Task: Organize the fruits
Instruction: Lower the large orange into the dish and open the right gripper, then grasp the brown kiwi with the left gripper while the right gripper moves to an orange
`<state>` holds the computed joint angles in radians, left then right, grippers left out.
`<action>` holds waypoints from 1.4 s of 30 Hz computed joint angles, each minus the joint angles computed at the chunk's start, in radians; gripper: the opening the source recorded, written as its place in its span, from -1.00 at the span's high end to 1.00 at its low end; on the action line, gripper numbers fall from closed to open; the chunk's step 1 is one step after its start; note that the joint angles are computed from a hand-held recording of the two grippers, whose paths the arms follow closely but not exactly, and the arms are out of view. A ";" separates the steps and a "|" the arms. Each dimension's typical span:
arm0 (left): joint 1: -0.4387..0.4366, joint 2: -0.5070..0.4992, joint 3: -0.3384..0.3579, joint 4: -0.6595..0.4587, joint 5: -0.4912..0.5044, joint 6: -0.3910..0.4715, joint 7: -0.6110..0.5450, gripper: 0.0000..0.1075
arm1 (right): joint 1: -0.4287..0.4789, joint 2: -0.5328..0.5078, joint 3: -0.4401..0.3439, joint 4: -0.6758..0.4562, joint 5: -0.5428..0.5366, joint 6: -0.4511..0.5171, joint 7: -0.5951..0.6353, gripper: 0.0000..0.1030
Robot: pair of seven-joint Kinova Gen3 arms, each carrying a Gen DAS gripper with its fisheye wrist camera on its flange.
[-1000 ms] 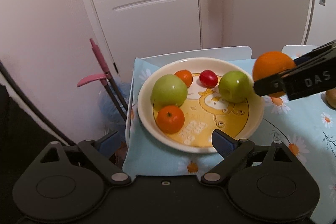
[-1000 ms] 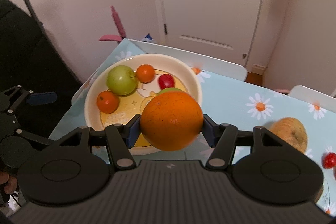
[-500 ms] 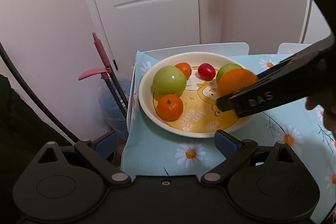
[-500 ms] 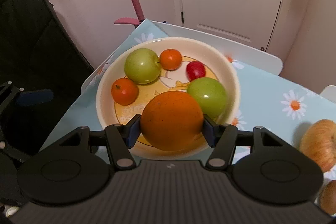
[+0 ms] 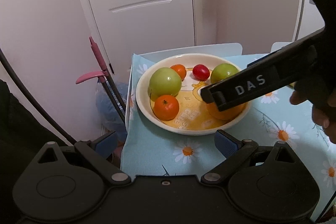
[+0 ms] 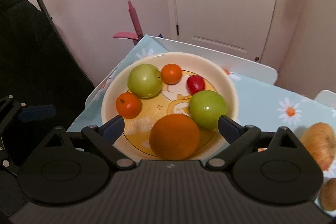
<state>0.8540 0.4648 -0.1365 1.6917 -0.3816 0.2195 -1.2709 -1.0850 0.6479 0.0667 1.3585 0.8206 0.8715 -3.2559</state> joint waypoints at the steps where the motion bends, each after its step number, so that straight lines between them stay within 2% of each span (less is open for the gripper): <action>1: -0.003 -0.005 0.003 0.003 0.002 -0.002 -0.002 -0.86 | -0.009 -0.003 0.003 -0.004 -0.003 0.022 -0.008 -1.00; 6: -0.019 -0.033 0.025 0.010 0.007 -0.009 -0.022 -0.86 | -0.046 -0.038 0.001 0.010 0.020 0.090 -0.078 -1.00; 14: -0.143 -0.074 0.169 0.000 0.070 -0.020 -0.166 -0.87 | -0.098 -0.089 -0.039 0.011 0.092 0.272 -0.182 -1.00; 21: -0.093 -0.098 0.132 0.008 0.083 -0.049 -0.192 -0.89 | -0.129 -0.146 -0.097 0.078 0.135 0.382 -0.306 -1.00; 27: 0.045 -0.105 0.026 0.000 0.051 -0.023 -0.105 -0.89 | -0.148 -0.207 -0.166 0.179 0.156 0.460 -0.420 -1.00; 35: 0.312 -0.103 -0.141 -0.020 -0.098 0.022 0.186 -0.89 | -0.168 -0.321 -0.288 0.357 0.134 0.557 -0.551 -1.00; 39: 0.402 -0.081 -0.168 -0.048 -0.176 0.061 0.305 -0.89 | -0.167 -0.377 -0.350 0.442 0.101 0.592 -0.599 -1.00; 42: 0.429 -0.055 -0.141 -0.085 -0.206 0.097 0.370 -0.89 | -0.166 -0.424 -0.394 0.517 0.071 0.607 -0.649 -1.00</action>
